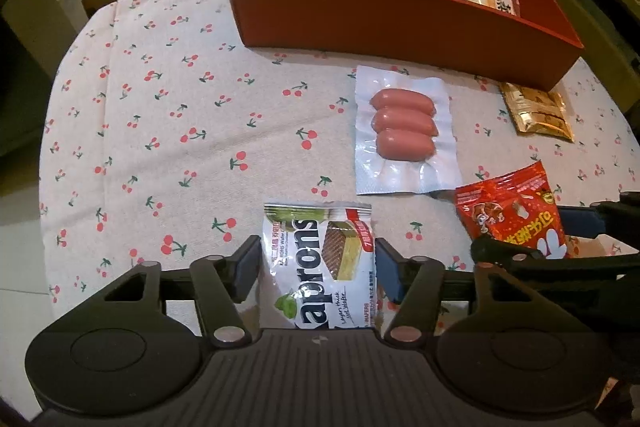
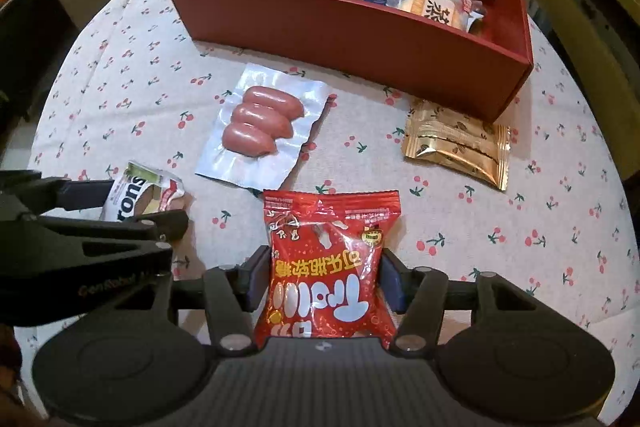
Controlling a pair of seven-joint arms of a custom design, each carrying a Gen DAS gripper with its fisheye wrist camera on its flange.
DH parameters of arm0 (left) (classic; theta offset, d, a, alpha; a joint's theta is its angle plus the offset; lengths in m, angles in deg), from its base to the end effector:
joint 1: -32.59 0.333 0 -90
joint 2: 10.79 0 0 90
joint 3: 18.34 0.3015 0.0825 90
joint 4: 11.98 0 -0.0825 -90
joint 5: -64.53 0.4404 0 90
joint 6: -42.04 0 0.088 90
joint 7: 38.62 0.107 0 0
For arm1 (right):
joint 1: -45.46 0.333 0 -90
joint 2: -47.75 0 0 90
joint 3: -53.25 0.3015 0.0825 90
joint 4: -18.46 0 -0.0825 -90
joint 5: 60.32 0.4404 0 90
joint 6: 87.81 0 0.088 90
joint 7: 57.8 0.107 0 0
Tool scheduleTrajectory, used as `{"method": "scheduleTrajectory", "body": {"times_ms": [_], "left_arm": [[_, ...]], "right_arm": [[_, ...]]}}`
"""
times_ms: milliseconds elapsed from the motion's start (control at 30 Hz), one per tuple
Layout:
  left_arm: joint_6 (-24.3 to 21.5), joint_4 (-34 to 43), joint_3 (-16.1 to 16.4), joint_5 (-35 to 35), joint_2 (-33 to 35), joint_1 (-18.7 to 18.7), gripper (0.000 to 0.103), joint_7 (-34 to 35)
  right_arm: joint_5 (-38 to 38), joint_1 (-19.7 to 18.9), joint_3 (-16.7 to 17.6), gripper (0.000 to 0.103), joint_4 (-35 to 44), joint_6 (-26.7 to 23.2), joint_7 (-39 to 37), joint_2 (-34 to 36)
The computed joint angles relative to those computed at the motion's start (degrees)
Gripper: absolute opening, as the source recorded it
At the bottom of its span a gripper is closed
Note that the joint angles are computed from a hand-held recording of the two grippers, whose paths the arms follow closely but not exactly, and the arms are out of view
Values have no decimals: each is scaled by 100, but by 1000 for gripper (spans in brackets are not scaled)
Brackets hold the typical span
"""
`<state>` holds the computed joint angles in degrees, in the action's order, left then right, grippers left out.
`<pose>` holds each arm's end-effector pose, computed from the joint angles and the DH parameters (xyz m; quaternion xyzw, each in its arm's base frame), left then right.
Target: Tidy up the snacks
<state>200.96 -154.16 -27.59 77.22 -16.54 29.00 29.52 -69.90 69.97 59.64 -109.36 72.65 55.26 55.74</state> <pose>0.5213 -0.1279 0.3122 -0.6797 0.7047 -0.1393 0.1486 0.5228 0.3219 0.3015 -0.7792 0.5881 -0.1010 0.1918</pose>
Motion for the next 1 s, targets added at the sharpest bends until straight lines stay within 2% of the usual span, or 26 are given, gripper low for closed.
{"method": "scheduleTrajectory", "body": {"times_ms": [200,367,500,667,733,867,1000], "left_arm": [[37,-146,21,-453,-250,-86,65,188],[-12,-255,-162,-30,-585,19,65,-249],[18,-168,-177,53,-732,-16,65,-221],[217,237,-37,-268,-351,-113,65,218],[239,441,-27,-280,-161,-90,64,288],[341,804,33,-479,190,-84,64,435],[398,1109,45,-318,422,-61,64,404]], "right_arm": [[27,-42,9,59,-294,243,-4,-318],[95,-89,51,59,-633,509,102,-731],[318,-178,61,59,-831,843,180,-984],[-340,-366,61,59,-584,922,933,-841],[-407,-377,23,59,-394,888,1036,-693],[-1006,-336,-126,59,-65,911,1525,-472],[-774,-354,-187,59,178,997,1432,-274]]}}
